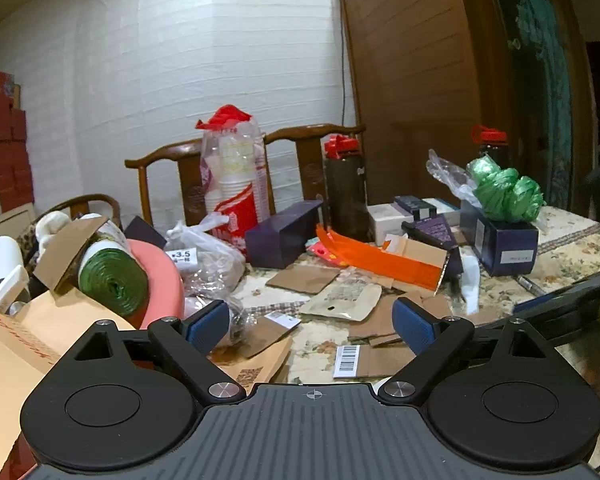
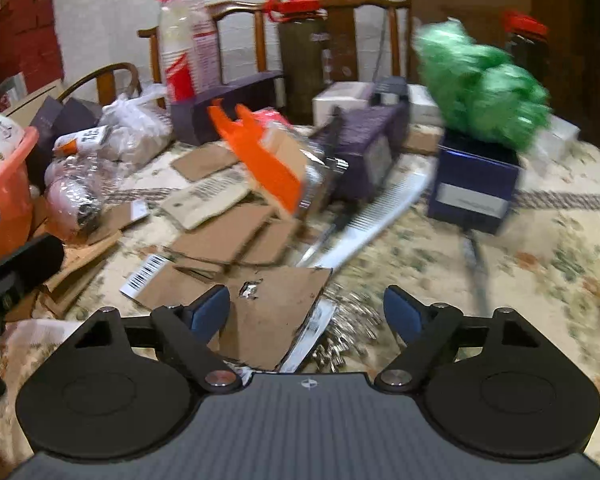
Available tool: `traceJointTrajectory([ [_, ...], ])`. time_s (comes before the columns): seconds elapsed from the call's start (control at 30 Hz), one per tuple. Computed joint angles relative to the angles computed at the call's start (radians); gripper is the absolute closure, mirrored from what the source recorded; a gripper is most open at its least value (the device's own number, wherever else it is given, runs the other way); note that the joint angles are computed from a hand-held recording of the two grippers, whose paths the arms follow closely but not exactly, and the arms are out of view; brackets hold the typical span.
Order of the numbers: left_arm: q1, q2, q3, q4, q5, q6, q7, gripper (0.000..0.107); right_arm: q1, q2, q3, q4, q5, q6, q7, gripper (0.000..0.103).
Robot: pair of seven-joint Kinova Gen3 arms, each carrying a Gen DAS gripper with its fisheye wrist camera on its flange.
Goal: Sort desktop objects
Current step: 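Move both tools back over the table toward the cardboard scraps, then grasp the white barcode label with the left tool while the right tool approaches the holed cardboard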
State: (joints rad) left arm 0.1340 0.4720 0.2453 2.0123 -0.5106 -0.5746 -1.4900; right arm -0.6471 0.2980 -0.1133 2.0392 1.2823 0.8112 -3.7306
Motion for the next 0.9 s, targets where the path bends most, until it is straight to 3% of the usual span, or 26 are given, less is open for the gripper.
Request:
traceJointTrajectory([
  [0.1,-0.01,0.0,0.009,-0.003,-0.015,0.007,0.015,0.013,-0.01,-0.04,-0.013,0.049,-0.01,0.014,-0.012,0.021],
  [0.17,-0.012,-0.002,0.01,-0.004,-0.018,0.01,0.022,0.012,-0.018,-0.066,-0.029,0.095,0.003,0.019,-0.05,0.012],
  [0.2,-0.012,-0.002,0.011,-0.004,-0.021,0.011,0.025,0.012,-0.019,-0.064,-0.044,0.108,0.013,0.038,-0.068,0.001],
  [0.3,-0.008,-0.003,0.009,-0.003,-0.021,0.012,0.024,0.012,-0.027,-0.074,-0.052,0.161,0.078,0.044,-0.173,0.001],
  [0.47,-0.002,-0.003,0.005,0.0,-0.016,0.006,0.019,0.011,-0.001,-0.076,-0.07,0.165,0.114,0.043,-0.206,0.001],
  [0.6,-0.002,-0.005,0.006,0.006,-0.017,0.002,0.015,0.01,-0.027,-0.071,-0.095,0.197,0.222,0.1,-0.297,0.001],
  [0.7,-0.016,-0.007,0.017,0.009,-0.04,0.0,0.034,0.01,-0.001,-0.092,-0.111,0.214,0.28,0.056,-0.283,0.001],
  [0.9,-0.002,-0.008,0.005,0.013,-0.033,-0.004,0.025,0.01,0.063,-0.114,-0.11,0.201,0.241,-0.062,-0.205,0.001],
])
